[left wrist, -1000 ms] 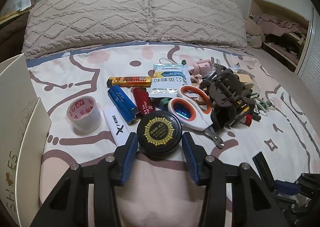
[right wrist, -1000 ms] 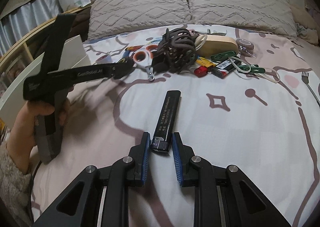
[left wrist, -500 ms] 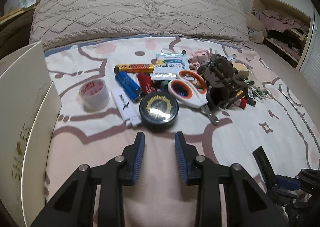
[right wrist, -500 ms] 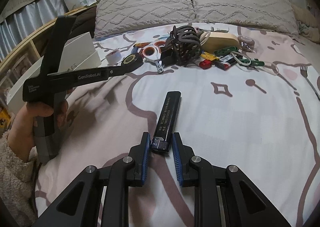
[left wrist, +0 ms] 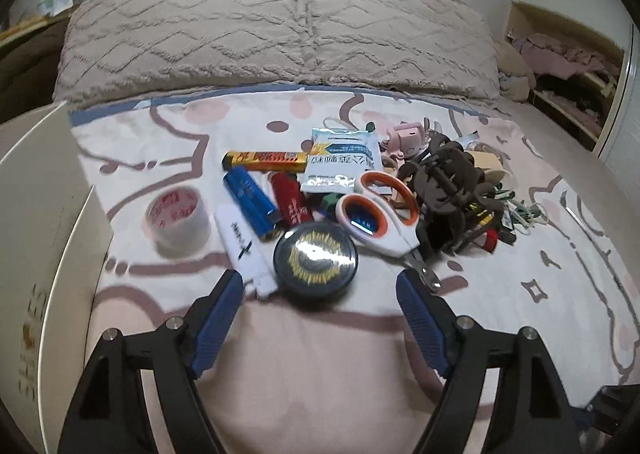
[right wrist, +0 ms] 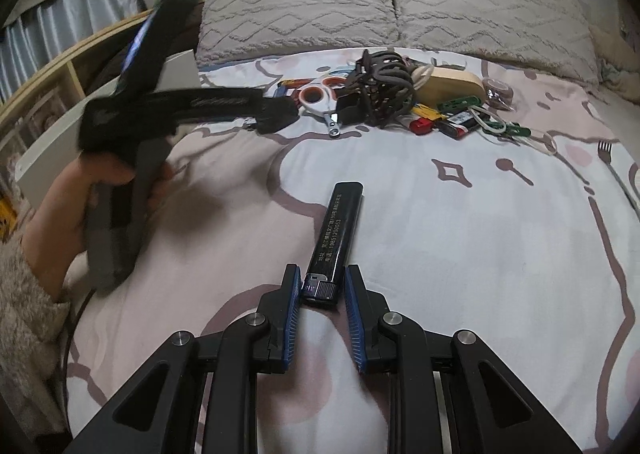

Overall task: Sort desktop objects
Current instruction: 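Close the right tool on the black stick while the left tool closes on the black tin, then drag the black tin clear with the left tool while the right tool turns the black stick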

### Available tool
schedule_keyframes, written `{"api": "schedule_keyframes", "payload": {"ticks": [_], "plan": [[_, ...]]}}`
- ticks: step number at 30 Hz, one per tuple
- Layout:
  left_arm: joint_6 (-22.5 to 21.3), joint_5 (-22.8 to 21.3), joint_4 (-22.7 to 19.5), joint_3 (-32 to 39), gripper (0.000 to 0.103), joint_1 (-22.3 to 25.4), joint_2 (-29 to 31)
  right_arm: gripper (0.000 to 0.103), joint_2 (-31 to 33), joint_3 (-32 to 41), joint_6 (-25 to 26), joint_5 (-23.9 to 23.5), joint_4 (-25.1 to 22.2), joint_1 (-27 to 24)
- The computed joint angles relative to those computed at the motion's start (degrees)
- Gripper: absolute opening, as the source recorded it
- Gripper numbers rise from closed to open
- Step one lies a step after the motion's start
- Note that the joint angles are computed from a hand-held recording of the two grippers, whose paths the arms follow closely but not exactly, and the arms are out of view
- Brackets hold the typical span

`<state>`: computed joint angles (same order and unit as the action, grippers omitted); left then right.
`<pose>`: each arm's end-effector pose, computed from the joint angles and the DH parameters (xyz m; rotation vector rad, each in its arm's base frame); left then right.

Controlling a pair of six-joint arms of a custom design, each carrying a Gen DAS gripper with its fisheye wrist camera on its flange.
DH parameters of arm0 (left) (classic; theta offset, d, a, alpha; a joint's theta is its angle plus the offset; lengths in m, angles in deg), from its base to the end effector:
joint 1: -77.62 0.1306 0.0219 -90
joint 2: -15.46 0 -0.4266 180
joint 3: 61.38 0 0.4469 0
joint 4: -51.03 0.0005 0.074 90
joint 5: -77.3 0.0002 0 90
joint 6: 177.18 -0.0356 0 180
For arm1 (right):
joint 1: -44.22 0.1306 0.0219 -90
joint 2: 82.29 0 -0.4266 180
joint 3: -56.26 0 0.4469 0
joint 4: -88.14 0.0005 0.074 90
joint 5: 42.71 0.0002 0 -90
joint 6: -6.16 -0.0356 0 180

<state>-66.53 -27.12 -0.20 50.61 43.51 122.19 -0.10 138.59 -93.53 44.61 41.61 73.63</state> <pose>0.5553 -0.3660 0.5020 0.1557 2.3424 -0.1726 0.4230 0.2398 0.4749 -0.4354 2.3733 0.3762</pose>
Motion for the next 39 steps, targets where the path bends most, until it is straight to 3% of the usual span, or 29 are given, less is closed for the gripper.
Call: {"api": "schedule_keyframes", "payload": {"ticks": [3,8,11,16,21,27,39], "plan": [[-1.7,-1.4,-1.1,1.8,0.079,0.1,1.5,0.023,0.1,0.1,0.4,-0.1,-0.3,0.0],[-1.2,-0.2,-3.5,3.7,0.079,0.9,3.5,0.024,-0.1,-0.2,0.1,-3.5,0.3,-0.8],[-1.5,-0.6,-3.6,3.9,0.079,0.9,3.6,0.023,-0.1,-0.2,1.3,-8.4,0.2,-1.0],[-3.2,-1.9,-2.1,2.9,0.051,0.3,3.0,0.023,0.3,0.2,1.9,-12.0,-1.0,-1.3],[-5.4,-3.5,-1.5,2.6,0.05,-0.5,2.8,0.023,0.1,0.4,2.7,-16.5,-3.5,-2.3],[-5.4,-4.9,-1.2,1.0,0.05,-1.2,1.2,0.023,0.0,1.0,4.8,-16.4,-6.1,-2.4],[-2.2,-6.1,-6.3,-3.9,0.05,-3.2,-3.7,0.023,-0.2,1.3,6.8,-13.6,-7.3,-2.0]]}}
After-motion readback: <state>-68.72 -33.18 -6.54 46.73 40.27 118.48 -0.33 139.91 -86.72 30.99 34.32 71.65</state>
